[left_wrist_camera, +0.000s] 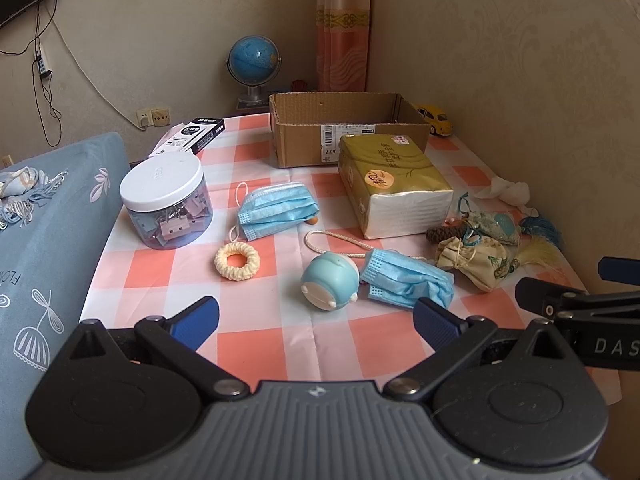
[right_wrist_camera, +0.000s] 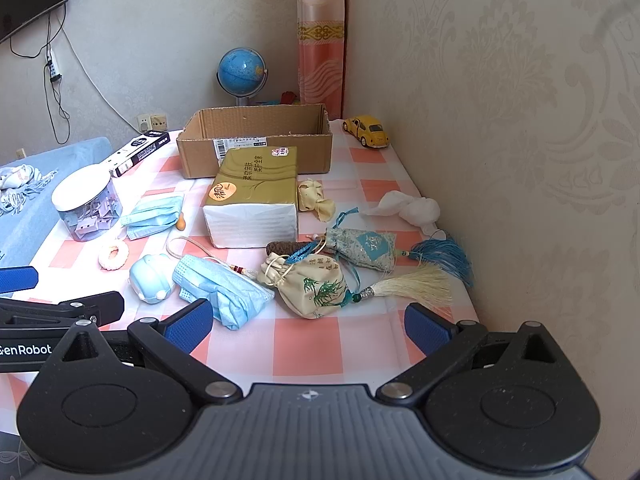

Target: Organize soft objects

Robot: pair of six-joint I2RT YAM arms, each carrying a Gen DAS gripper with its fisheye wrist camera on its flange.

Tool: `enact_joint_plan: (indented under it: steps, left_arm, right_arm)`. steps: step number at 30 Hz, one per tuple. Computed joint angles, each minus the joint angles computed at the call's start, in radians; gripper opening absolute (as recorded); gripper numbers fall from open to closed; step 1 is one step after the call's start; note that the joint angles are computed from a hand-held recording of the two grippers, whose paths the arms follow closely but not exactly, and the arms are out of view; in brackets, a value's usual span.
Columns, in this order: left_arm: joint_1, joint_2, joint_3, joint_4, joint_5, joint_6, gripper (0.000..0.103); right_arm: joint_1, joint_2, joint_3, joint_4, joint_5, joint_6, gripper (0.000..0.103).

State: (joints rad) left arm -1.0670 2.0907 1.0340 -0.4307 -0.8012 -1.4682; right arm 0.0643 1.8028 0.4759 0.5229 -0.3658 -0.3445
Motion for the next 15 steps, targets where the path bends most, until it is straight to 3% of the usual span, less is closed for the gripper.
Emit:
enact_joint_plan:
  steps: [15]
  left_arm:
    - [0.003,0.001,0.014,-0.010,0.002,0.004,0.102]
  right_arm:
    - [0.000,-0.006,0.002,-0.008,0.002,-0.001,0.103]
